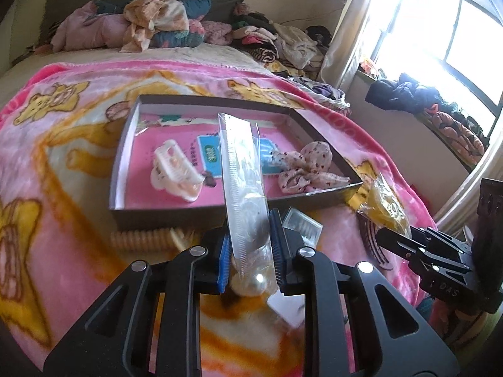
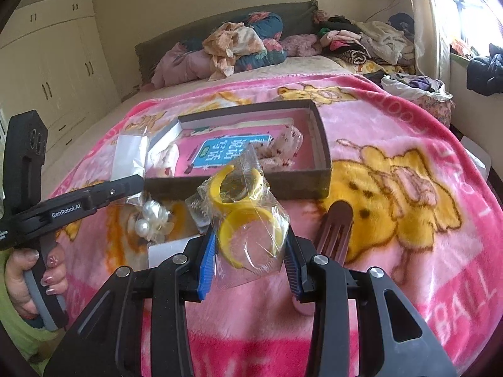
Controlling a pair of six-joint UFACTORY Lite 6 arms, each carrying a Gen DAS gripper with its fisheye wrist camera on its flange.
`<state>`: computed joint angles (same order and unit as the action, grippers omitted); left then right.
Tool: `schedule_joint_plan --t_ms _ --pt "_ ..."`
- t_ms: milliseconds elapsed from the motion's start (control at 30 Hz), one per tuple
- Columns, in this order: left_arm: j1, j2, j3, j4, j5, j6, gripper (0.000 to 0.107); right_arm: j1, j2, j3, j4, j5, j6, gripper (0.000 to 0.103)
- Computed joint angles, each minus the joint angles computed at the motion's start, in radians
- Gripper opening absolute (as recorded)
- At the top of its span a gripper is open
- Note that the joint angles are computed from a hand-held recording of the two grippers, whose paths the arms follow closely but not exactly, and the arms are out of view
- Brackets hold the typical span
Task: Organize jewelry
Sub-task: 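Carry the comb bag with the left tool while the right tool carries the bangle bag into the tray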
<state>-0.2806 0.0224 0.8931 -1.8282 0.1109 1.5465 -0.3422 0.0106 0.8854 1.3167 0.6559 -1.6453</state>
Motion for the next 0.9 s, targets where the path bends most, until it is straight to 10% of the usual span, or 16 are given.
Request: schedule_joint_plan --t_ms 900 --pt "0.009 0.327 0.425 0.601 0.017 -0.578 0.015 0.091 0.277 0.396 -0.076 -0.112 0.224 0.036"
